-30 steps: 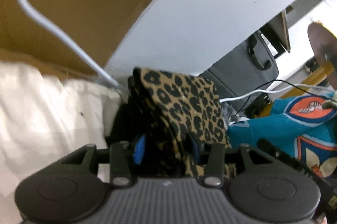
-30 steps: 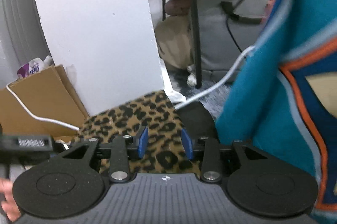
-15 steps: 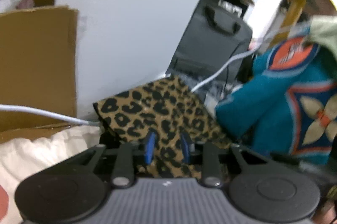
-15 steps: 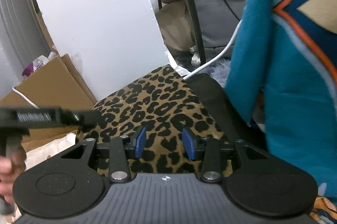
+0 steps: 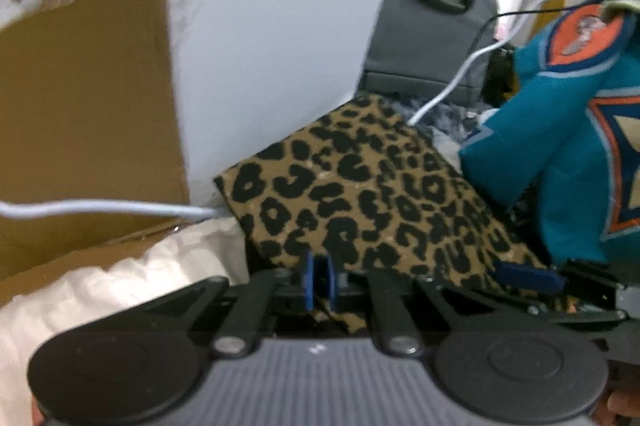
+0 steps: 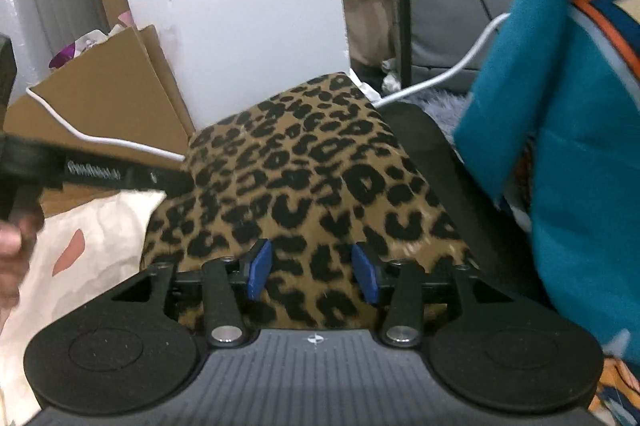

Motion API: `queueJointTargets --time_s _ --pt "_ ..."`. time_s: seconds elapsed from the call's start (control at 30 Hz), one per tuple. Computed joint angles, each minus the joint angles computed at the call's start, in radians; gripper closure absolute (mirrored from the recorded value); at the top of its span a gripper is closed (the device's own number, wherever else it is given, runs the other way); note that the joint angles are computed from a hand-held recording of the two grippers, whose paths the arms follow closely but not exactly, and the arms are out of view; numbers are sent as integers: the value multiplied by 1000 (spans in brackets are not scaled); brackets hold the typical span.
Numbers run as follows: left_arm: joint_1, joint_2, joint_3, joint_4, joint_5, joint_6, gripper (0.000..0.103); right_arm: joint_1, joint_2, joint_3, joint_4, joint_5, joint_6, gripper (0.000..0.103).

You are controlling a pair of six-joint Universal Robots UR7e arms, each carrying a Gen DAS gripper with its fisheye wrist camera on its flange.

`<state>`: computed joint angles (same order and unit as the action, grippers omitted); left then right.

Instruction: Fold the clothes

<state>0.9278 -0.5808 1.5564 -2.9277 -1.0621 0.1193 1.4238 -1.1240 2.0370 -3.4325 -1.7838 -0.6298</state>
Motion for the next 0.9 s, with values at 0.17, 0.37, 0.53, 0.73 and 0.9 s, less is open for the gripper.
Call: queueJointTargets --time_s 0.17,0.37,0.53,0.73,0.9 --pt "-28 -26 28 -4 -57 14 89 -27 -53 55 -51 43 9 44" --pt "-41 -23 73 -19 -85 -1 86 -31 -48 60 -44 35 21 43" --pt "-39 -19 101 -9 -39 20 84 -34 -34 71 -50 -7 -39 41" --pt "-34 -24 113 -1 -12 36 83 -34 -42 80 -54 -36 -64 40" --pt "-30 -42 158 -38 -9 17 83 -47 -69 128 -81 -37 -82 40"
